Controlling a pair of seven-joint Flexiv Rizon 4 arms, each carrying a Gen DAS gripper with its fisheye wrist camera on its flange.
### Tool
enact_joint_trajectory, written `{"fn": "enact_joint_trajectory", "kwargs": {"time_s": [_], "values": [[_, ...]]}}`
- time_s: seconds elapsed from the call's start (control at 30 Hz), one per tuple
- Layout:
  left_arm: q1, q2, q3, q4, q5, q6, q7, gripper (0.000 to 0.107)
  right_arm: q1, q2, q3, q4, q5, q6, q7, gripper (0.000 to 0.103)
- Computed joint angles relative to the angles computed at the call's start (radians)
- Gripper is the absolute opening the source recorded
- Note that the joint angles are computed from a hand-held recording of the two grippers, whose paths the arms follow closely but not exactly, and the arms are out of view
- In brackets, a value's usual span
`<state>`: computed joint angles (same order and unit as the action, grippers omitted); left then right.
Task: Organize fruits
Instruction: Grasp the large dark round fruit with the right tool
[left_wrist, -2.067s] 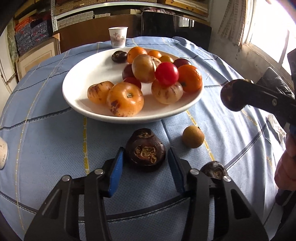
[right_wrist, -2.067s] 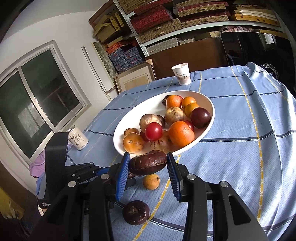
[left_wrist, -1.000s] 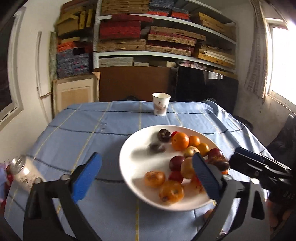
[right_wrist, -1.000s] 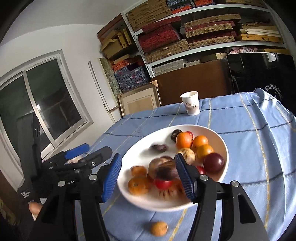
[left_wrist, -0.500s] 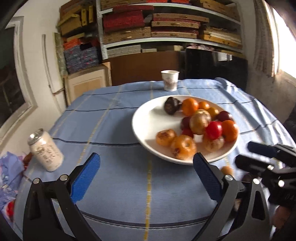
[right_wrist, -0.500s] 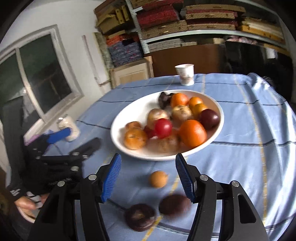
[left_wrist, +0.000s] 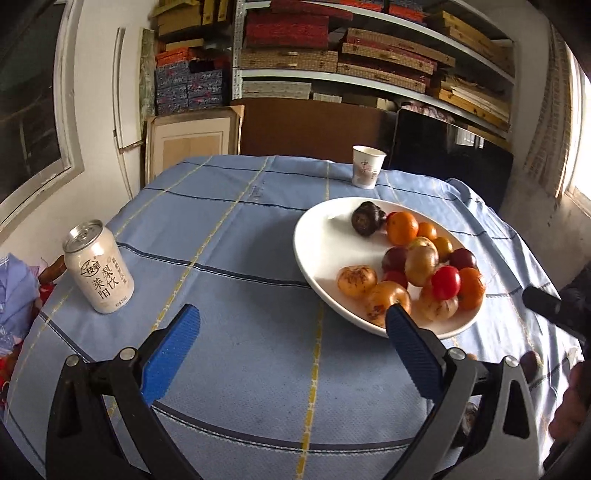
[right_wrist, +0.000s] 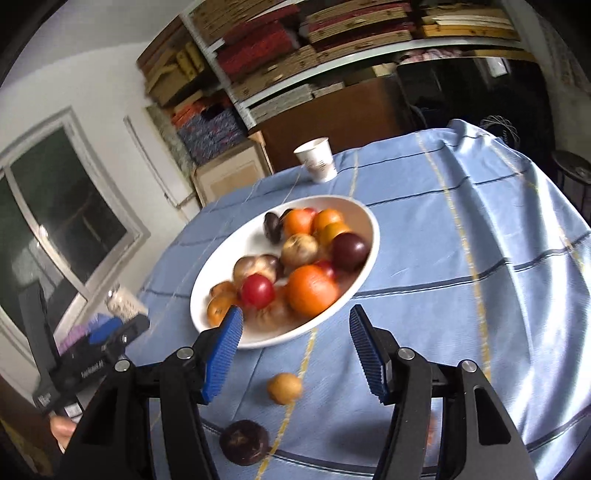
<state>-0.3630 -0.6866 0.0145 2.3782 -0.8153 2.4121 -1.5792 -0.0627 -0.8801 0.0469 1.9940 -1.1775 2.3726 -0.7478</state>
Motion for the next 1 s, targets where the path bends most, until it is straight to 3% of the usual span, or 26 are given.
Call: {"fn": "enact_joint_trajectory", "kwargs": {"time_s": [0.27, 0.33, 0.47, 0.57, 0.63, 0.83, 1.0], "values": [[0.006, 0.007, -0.001, -0.001, 0.057, -0.023, 0.012, 0.098, -0.024, -0.005, -0.033, -0.040, -0.058, -0.015, 0.057, 0.061], [0.009, 0.007, -0.001, 0.000, 0.066, -0.029, 0.007, 0.098, 0.002, 0.021, -0.070, -0.038, -0.126, -0.095, 0.068, 0.061], [0.030, 0.014, -0.004, 0.011, 0.107, -0.032, -0.026, 0.098, 0.076, 0.079, -0.107, 0.040, -0.034, -0.269, -0.101, 0.061], [0.057, 0.021, -0.009, 0.018, 0.163, -0.046, -0.056, 0.098, 0.018, 0.068, -0.064, 0.024, -0.147, -0.330, -0.075, 0.061], [0.047, 0.020, 0.000, 0.016, 0.162, -0.054, -0.054, 0.098, 0.045, 0.079, -0.067, 0.061, -0.070, -0.339, -0.168, 0.061], [0.017, 0.013, 0.014, 0.005, 0.126, -0.072, -0.031, 0.098, 0.228, 0.108, -0.154, 0.162, 0.239, -0.334, -0.449, 0.061], [0.011, 0.010, 0.019, -0.001, 0.118, -0.080, -0.023, 0.098, 0.209, 0.106, -0.109, 0.166, 0.312, -0.354, -0.523, 0.058]]}}
